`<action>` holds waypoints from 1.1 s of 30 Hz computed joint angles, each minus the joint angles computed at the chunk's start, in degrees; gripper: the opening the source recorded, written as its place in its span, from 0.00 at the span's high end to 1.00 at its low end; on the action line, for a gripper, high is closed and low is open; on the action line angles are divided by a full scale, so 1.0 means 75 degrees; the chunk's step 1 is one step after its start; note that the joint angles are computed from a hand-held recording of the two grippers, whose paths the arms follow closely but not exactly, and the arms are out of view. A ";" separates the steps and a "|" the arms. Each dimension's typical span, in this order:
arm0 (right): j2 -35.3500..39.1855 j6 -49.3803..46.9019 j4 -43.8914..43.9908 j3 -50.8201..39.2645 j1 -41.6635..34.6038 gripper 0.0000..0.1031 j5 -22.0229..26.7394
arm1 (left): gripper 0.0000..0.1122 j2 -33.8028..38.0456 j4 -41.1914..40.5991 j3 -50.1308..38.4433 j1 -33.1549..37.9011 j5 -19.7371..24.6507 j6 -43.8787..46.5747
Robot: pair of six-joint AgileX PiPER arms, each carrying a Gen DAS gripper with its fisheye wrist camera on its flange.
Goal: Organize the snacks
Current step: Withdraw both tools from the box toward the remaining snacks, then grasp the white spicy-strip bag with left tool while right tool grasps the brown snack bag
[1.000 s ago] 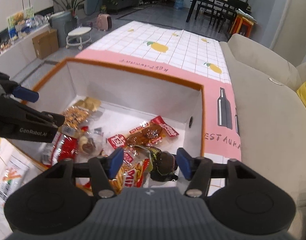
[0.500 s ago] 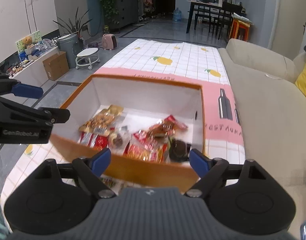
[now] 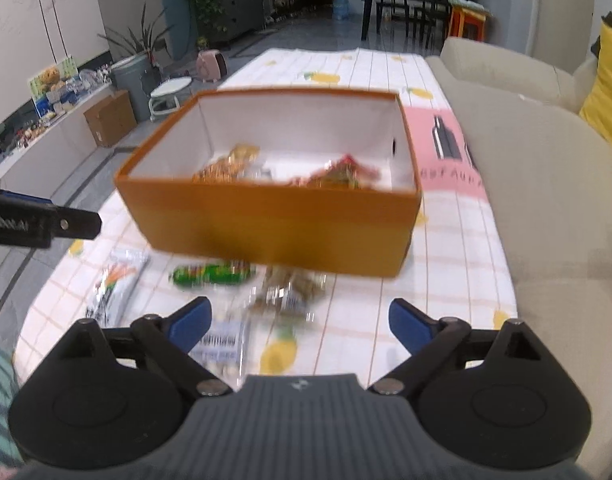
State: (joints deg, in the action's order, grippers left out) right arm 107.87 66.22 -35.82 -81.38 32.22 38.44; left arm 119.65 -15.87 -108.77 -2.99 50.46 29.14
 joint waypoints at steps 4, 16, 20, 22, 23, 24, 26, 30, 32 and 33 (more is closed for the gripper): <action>0.0095 0.0359 -0.0492 0.0275 0.0275 0.11 -0.0026 | 0.27 -0.0141 0.0287 0.0570 0.0095 -0.0377 -0.0174; 0.0695 -0.0606 0.0832 -0.0034 -0.0118 0.11 -0.0233 | 0.23 0.0954 0.1103 -0.0281 0.0187 0.0075 -0.0911; 0.0931 -0.0786 0.1196 -0.0158 -0.0337 0.11 -0.0341 | 0.23 0.1524 0.1386 -0.0933 0.0174 0.0424 -0.1329; 0.1027 -0.0879 0.1418 -0.0208 -0.0469 0.12 -0.0454 | 0.23 0.1783 0.1554 -0.1222 0.0164 0.0546 -0.1511; 0.1072 -0.0969 0.1577 -0.0253 -0.0534 0.12 -0.0515 | 0.23 0.1888 0.1658 -0.1336 0.0157 0.0593 -0.1646; 0.1123 -0.1110 0.1779 -0.0316 -0.0609 0.13 -0.0585 | 0.23 0.2002 0.1719 -0.1484 0.0158 0.0678 -0.1757; 0.1245 -0.1374 0.2145 -0.0463 -0.0736 0.14 -0.0754 | 0.23 0.2227 0.1707 -0.1823 0.0184 0.0930 -0.1866; 0.1620 -0.1799 0.2615 -0.1065 -0.0876 0.14 -0.0727 | 0.23 0.2454 0.1726 -0.2102 0.0180 0.1042 -0.1882; 0.1812 -0.1896 0.2752 -0.1390 -0.0935 0.14 -0.0603 | 0.23 0.2592 0.1702 -0.2283 0.0192 0.1118 -0.1889; 0.1906 -0.1902 0.2815 -0.1540 -0.0973 0.14 -0.0552 | 0.23 0.2658 0.1655 -0.2360 0.0210 0.1165 -0.1886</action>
State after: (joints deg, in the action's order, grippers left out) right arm 122.17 51.96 -14.71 -92.92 24.92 34.30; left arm 139.58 -3.46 -126.47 -1.41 59.19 15.00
